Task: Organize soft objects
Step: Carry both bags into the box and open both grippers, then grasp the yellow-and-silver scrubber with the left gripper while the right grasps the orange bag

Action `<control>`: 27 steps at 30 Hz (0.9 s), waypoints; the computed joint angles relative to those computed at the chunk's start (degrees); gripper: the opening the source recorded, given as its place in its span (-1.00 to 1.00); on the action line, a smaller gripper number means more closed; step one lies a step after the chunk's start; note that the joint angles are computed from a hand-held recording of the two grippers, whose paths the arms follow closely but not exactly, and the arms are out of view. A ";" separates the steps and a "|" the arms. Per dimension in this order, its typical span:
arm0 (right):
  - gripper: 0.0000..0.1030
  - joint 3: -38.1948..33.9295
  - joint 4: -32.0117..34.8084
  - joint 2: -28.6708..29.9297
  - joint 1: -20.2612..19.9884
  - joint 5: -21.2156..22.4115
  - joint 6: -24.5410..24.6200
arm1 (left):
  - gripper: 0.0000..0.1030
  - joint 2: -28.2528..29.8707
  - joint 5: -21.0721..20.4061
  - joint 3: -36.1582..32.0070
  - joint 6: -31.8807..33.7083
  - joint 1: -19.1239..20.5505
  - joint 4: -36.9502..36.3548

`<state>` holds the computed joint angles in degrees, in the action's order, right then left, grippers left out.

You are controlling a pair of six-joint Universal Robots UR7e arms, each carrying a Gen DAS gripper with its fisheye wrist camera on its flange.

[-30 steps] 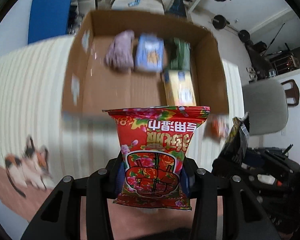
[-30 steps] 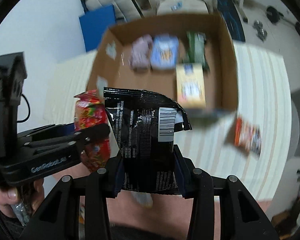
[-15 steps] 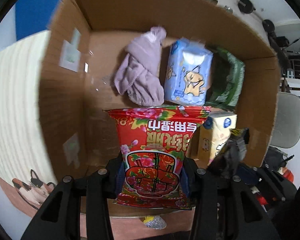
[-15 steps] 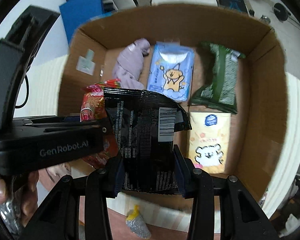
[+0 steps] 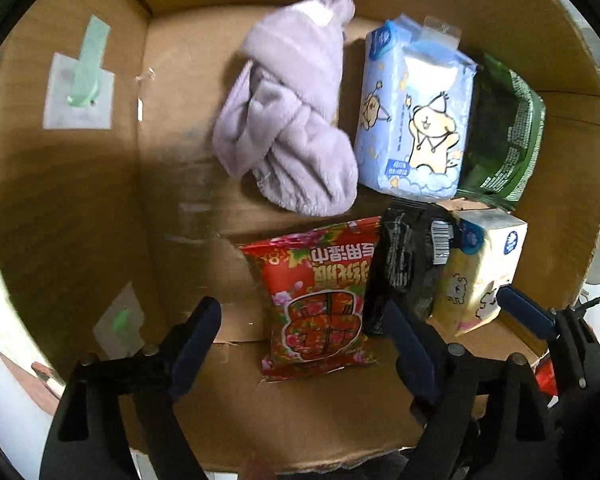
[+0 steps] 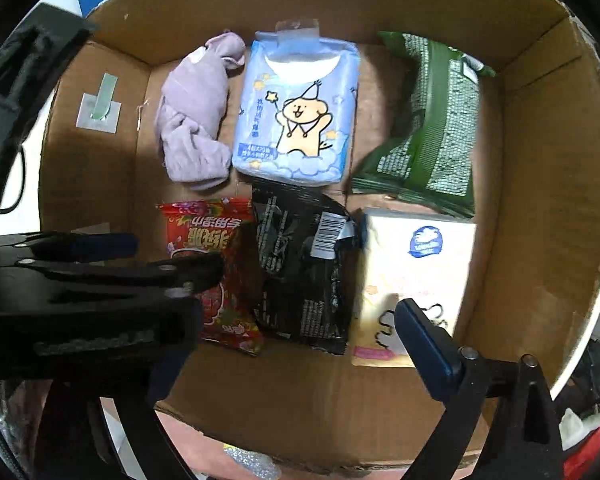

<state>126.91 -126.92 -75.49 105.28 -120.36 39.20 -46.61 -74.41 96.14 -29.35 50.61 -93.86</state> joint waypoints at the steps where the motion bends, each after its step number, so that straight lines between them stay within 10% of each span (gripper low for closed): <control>1: 0.92 -0.08 0.31 -0.24 0.17 0.16 0.21 | 0.74 -0.36 0.27 0.13 -0.07 -0.22 -0.22; 19: 1.00 1.86 10.33 -16.93 12.62 -6.01 7.32 | 0.92 -19.10 10.94 12.40 -6.41 -15.76 -8.09; 27: 1.00 12.98 15.29 -32.31 18.04 -6.09 15.97 | 0.92 -35.86 4.01 28.97 -22.53 -21.98 -5.66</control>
